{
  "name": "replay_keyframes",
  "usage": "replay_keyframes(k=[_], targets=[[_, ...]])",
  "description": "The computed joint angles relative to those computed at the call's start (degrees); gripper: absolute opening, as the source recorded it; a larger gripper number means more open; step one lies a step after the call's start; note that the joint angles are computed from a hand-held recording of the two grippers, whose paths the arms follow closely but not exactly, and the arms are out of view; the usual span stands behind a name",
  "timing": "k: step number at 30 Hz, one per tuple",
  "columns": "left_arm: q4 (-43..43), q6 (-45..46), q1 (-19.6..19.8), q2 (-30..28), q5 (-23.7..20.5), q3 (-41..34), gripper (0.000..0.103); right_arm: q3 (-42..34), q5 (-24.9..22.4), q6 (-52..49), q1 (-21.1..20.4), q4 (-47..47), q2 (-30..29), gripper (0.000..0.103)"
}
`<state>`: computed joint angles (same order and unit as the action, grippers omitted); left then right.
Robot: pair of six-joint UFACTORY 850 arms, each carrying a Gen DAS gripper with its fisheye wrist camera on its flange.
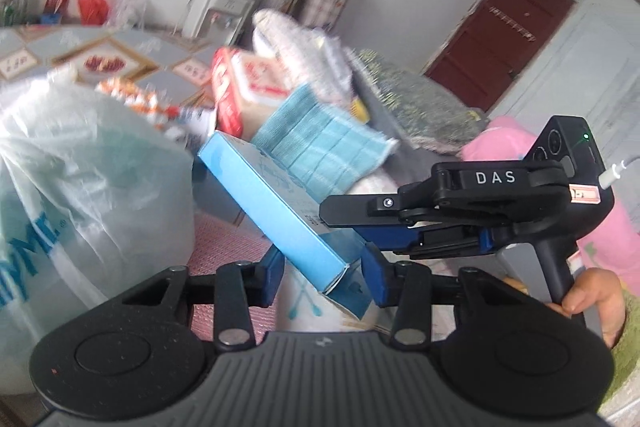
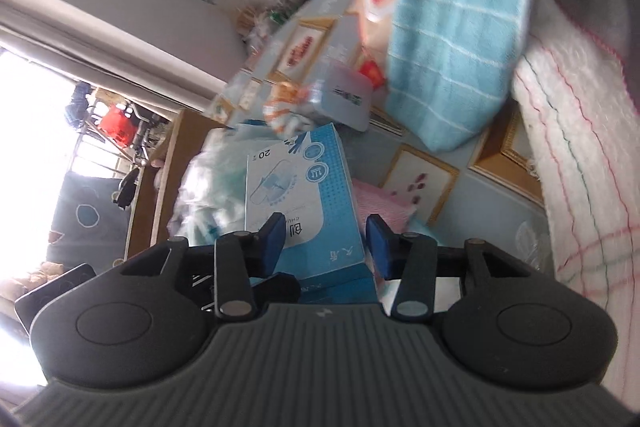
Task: Organize soft objects
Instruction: 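Grasp the light-blue box with the right gripper and lift it, then carry the light-blue box into the cardboard box and open the right gripper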
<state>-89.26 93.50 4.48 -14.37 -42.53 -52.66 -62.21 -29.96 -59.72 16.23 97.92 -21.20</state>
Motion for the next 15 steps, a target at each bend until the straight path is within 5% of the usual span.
replay_keyframes(k=[6,15], targets=[[0.69,0.87,4.19,6.42,-4.59,3.31,0.035,-0.81,-0.52,-4.78,3.89,3.12,3.5,0.043],[-1.97,3.12,11.76,11.47,-5.92,6.45,0.034,-9.98,-0.56,-5.94,10.63,1.16,-0.2,0.042]])
